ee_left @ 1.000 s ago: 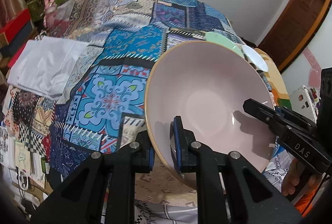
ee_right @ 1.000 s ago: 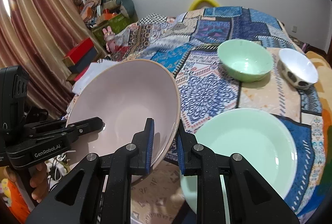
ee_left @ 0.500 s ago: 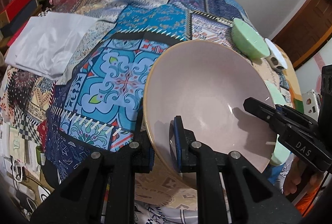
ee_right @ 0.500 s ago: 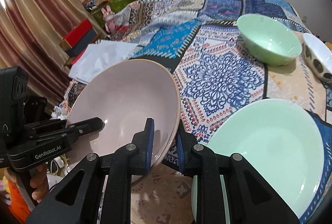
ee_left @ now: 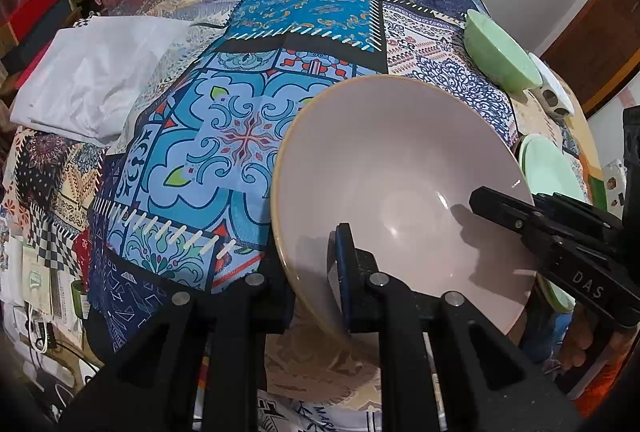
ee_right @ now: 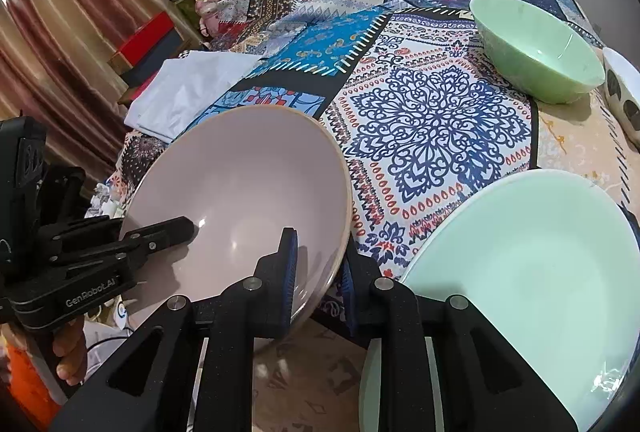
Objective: Organize plates and bowls
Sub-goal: 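Lower the pink bowl onto the pale green plate and open both grippers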
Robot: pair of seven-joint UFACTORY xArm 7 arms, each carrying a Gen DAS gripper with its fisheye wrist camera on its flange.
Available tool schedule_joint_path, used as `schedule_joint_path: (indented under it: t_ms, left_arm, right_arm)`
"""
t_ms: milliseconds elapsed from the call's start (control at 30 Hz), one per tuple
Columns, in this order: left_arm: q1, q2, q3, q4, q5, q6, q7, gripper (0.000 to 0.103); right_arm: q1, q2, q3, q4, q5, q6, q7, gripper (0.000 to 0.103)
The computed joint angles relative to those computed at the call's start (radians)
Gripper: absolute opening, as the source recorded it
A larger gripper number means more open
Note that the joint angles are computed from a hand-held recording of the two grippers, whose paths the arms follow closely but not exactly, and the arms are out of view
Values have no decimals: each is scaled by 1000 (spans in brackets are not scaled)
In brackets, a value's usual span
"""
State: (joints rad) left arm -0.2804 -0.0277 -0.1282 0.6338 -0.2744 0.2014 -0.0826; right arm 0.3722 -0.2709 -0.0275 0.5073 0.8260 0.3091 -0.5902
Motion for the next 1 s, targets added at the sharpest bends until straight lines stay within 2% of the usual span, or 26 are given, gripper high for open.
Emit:
schedule_joint_path:
  t_ms: [100, 233, 300, 367, 433, 500, 567, 667, 767, 867, 1000]
  left_arm:
    - [0, 4, 1, 0, -15, -6, 3, 17]
    - [10, -11, -1, -8, 63, 8, -75, 21]
    - [20, -38, -6, -23, 141, 8, -137, 25]
    - [37, -67, -16, -39, 232, 2, -209, 36]
    - [58, -99, -34, -49, 323, -7, -285, 43]
    - [85, -134, -61, -52, 416, -13, -360, 46]
    - [93, -154, -73, -46, 459, -15, -393, 52]
    - [102, -166, -94, -20, 510, -27, -437, 59]
    - [111, -148, -119, 34, 571, -27, -479, 64]
    - [108, -105, -128, 97, 631, -36, -516, 74]
    - [79, -19, -119, 202, 725, -43, -577, 81]
  right_arm:
    - [-7, -9, 6, -4, -24, -3, 18, 21]
    - [-12, -41, -6, -15, -49, -4, 26, 23]
    - [-18, -71, -11, -28, -72, -11, 38, 24]
    - [-26, -105, -18, -43, -103, -18, 52, 26]
    - [-26, -134, -36, -55, -127, -20, 61, 30]
    - [-31, -171, -55, -69, -152, -23, 74, 37]
    - [-35, -199, -79, -76, -175, -28, 77, 38]
    - [-47, -228, -105, -77, -213, -25, 94, 39]
    - [-75, -253, -131, -75, -250, -33, 109, 45]
    - [-120, -265, -137, -70, -307, -54, 132, 45]
    - [-155, -258, -179, -45, -348, -64, 153, 45]
